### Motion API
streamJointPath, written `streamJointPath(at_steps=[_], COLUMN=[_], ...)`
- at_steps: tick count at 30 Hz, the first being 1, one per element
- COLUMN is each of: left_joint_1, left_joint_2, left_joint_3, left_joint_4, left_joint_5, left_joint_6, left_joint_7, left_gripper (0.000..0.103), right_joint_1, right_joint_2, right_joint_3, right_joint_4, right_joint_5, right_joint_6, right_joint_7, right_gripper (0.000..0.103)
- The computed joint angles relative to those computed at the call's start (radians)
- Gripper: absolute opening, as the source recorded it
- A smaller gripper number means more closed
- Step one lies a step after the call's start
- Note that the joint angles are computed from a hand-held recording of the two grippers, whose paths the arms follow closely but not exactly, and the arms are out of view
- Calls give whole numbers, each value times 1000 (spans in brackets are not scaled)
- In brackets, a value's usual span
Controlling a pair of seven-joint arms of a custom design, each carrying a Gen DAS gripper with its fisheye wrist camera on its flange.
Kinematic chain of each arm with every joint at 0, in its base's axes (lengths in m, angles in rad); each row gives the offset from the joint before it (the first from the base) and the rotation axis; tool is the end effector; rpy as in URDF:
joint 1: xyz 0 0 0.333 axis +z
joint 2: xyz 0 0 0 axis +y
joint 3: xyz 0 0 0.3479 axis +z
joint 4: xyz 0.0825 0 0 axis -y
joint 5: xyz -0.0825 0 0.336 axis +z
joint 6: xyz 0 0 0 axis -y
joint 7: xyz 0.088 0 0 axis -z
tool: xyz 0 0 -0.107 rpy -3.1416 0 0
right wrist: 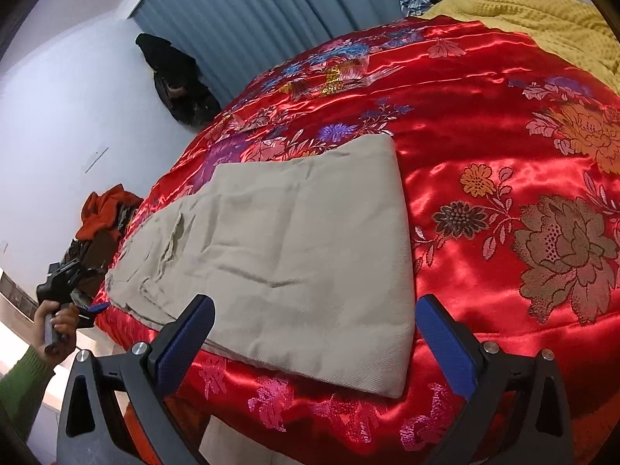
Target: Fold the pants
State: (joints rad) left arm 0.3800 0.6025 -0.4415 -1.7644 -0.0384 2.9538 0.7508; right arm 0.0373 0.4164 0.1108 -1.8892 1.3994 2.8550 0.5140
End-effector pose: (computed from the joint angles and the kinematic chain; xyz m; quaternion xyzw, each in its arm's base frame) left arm 0.6899 0.0203 0.3799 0.8976 -0.2906 0.3314 0.0025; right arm 0.6232 0.0312 0.3741 -0.6130 0.6755 -0.0704 0.4037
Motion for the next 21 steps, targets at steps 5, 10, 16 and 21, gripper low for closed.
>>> streamJointPath(at_steps=[5,10,16,21], left_joint_1=[7,34,-89,-208], left_joint_2=[5,56,-7,-91], left_joint_3=[-3,-32,113,226], left_joint_4=[-27,-34,26,55], left_joint_5=[8,35,149,255], left_joint_6=[78,141,5,-51], left_joint_7=[-23,-84,-132,-141], left_gripper=[44,54,16,15], right_joint_1=[-7,-2,-8,-19], right_joint_2=[-1,10,3,-10], right_joint_3=[-4,-11,5,6], right_joint_4=[-5,3,0,2], right_joint_5=[4,-24,-17,51], right_joint_6=[-9,-8,5,-3], right_joint_7=[14,47,24,-27], right_gripper=[102,102,102,102])
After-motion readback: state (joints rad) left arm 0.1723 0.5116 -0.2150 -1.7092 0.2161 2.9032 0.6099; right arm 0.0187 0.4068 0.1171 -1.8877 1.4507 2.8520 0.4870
